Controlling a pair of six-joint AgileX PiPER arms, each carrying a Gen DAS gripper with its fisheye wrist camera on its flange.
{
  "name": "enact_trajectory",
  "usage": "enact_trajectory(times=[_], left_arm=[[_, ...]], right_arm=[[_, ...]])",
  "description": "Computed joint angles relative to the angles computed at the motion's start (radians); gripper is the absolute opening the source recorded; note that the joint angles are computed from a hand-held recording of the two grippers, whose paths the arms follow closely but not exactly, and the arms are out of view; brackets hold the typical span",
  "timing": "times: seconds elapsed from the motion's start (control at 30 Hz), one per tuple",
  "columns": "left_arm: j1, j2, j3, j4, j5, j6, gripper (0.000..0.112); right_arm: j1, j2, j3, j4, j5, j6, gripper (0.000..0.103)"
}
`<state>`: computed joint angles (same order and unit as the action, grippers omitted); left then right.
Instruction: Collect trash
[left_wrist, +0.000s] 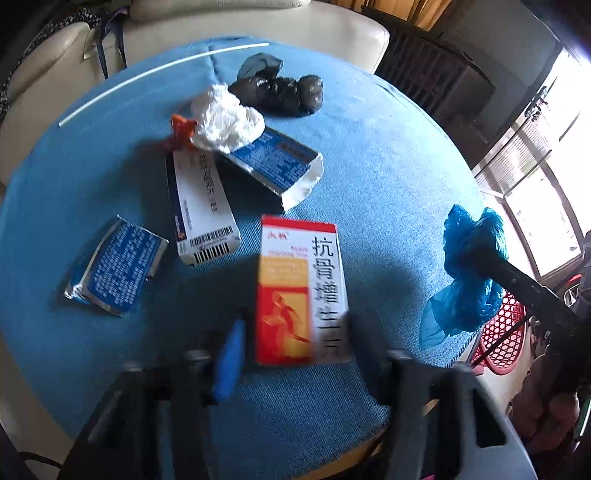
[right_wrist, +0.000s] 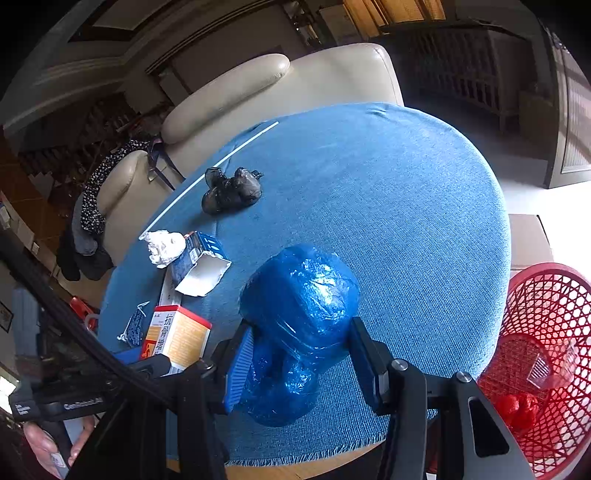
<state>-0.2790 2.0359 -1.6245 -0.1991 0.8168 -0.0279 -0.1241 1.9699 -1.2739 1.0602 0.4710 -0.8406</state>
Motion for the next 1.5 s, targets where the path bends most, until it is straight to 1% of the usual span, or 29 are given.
enact_trajectory(times=[0.23,0.37,0.43,0.77,0.87,1.0,1.27,1.4,1.5], left_arm=[[0.005,-0.045,0.051,-0.024,-0.056,0.030,0.048],[-0.010,-0.076,0.064,-0.005,-0.079,0.038,0.048],[-0.020,-0.089,0.070,0.004,-0.088,0.039,0.048],[-0.100,-0.104,0.019,0.071,-0.089,0.057,0.048],[-0.134,-0.097,-0.011,0.079,-0.083,0.076,0.048],[-0.180,-0.076,-0.065,0.097,-0.065,0.084,0.048],[-0.255,0.008,-0.216,0.033,0.001,0.177,0.048],[-0.296,0.097,-0.350,-0.006,0.067,0.220,0.048],[-0.336,0.187,-0.497,-0.021,0.154,0.239,0.048]], right_arm=[[0.005,-0.022,0.030,0.071,-0.026,-0.083,0.053],[-0.006,-0.041,0.056,0.156,-0.026,-0.173,0.053],[-0.008,-0.056,0.072,0.189,-0.041,-0.215,0.053],[-0.067,-0.135,0.158,0.341,-0.061,-0.405,0.053],[-0.099,-0.155,0.182,0.368,-0.052,-0.440,0.053],[-0.147,-0.183,0.212,0.400,-0.046,-0.483,0.053],[-0.278,-0.234,0.265,0.455,-0.031,-0.549,0.053],[-0.363,-0.254,0.295,0.463,-0.033,-0.573,0.053],[-0.428,-0.258,0.310,0.452,-0.037,-0.575,0.053]])
